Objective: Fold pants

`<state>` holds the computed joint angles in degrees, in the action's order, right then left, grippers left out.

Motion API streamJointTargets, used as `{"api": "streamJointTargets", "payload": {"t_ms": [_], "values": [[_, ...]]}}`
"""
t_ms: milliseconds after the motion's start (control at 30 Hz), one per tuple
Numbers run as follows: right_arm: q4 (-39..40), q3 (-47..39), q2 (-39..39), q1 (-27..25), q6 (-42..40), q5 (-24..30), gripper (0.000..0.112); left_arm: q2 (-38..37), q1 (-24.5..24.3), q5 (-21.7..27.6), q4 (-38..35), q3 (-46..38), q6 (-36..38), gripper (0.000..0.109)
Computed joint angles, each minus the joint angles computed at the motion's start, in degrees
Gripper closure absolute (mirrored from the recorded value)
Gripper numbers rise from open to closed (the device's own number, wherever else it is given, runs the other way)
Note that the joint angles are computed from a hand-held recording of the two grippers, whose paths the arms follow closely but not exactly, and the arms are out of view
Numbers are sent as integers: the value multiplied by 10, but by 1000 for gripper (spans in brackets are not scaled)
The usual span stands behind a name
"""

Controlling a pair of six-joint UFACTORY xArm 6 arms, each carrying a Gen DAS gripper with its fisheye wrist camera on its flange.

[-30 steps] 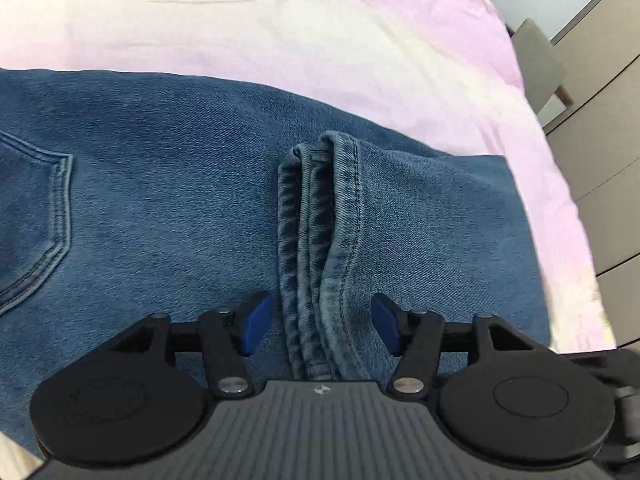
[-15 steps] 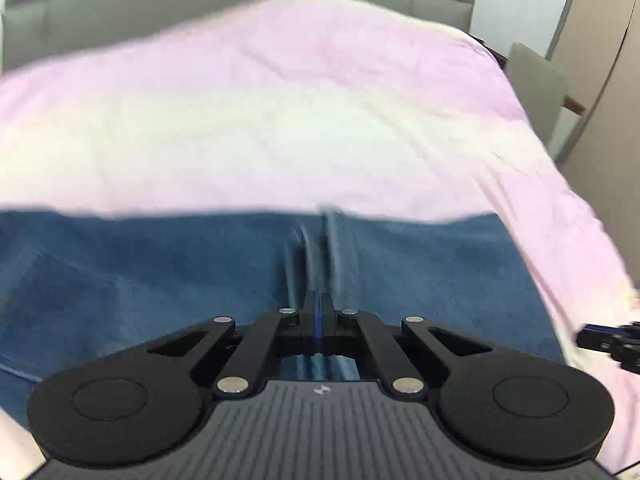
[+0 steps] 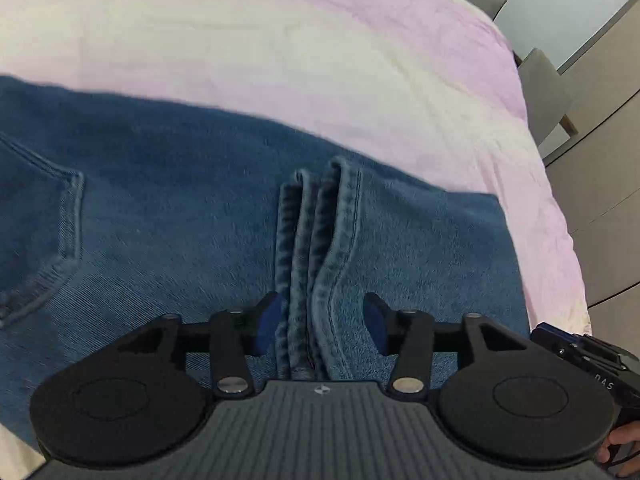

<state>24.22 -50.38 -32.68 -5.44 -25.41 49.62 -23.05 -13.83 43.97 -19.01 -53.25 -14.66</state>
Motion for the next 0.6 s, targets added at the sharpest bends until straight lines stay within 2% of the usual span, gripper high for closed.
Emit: {"api": "streamJointTargets", "payload": {"t_ms": [67,167,200,267,300,333,433,533,600], "values": [[-1,2,0,-3,-2,5,93,8,-7,-3,12,7,-9,44],[-3,6,5,-2,-4,9,91,1,-13,-29,-5,24,-3,24],[-6,8,6,1,-3,10,92,2,-15,-30,-4,23,-5,24],[-5,7,16,11,-2,14,98,6,-18,-29,3,18,-3,24],[22,1,23,10,-14,42,112,7,-18,-28,3,18,-1,25],[25,0,27,20,-7,53,112,11,-18,-26,4,13,-2,25],[-42,36,4,83,0,2,112,22,-32,-15,63,-3,-49,39],[-31,24,21,96,15,6,112,23,-56,-11,149,-6,-106,55],[-36,20,27,99,24,8,112,16,-71,-17,208,-1,-158,72]]}}
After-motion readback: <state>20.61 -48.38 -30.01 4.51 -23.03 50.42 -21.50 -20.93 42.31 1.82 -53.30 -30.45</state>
